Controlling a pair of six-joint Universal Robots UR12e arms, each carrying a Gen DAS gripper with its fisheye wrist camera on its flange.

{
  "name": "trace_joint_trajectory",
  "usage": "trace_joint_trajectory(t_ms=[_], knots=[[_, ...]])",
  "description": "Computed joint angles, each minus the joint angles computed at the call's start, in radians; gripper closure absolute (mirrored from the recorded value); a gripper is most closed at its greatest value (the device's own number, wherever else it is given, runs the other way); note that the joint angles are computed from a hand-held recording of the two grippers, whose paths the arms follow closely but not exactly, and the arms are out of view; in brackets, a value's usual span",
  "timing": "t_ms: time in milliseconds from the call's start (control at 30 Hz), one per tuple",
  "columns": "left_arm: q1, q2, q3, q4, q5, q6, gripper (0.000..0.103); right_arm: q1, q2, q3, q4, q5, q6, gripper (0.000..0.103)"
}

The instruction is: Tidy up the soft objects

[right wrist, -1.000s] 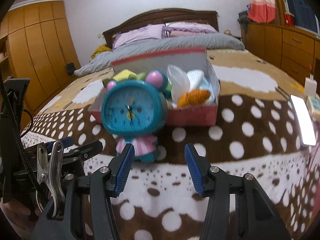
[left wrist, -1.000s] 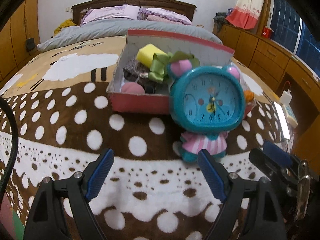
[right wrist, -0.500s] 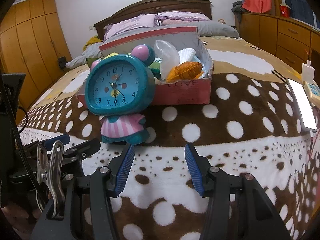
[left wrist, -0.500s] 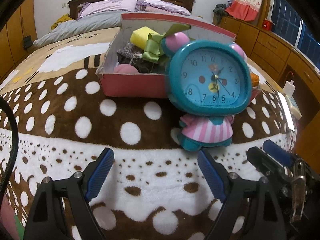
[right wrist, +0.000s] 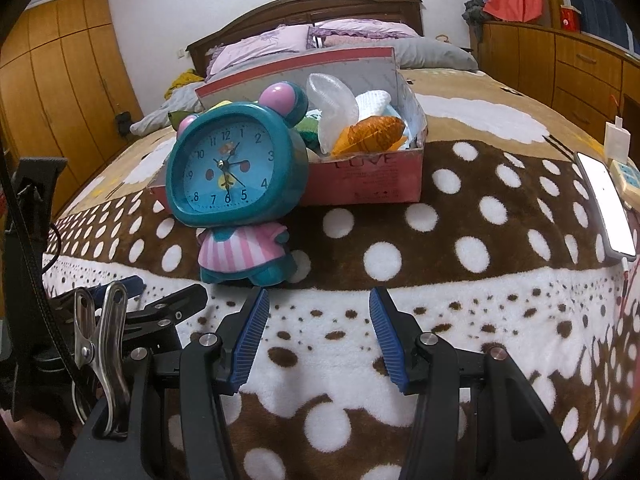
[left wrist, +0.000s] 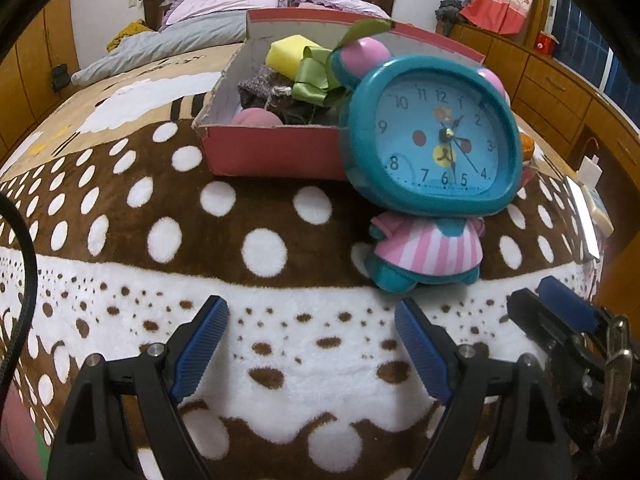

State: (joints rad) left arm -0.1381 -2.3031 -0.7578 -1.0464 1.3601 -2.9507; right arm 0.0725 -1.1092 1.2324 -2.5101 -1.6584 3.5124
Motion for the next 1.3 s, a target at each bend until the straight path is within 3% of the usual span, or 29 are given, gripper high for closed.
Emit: trace_joint_trajectory(t_ms=[1300], knots=[[-0.002,0.011,-0.017,-0.004,0.001,0.008,0.014,-0.002,-0.002,0.003,0.004,0.008,0.006,0.049]])
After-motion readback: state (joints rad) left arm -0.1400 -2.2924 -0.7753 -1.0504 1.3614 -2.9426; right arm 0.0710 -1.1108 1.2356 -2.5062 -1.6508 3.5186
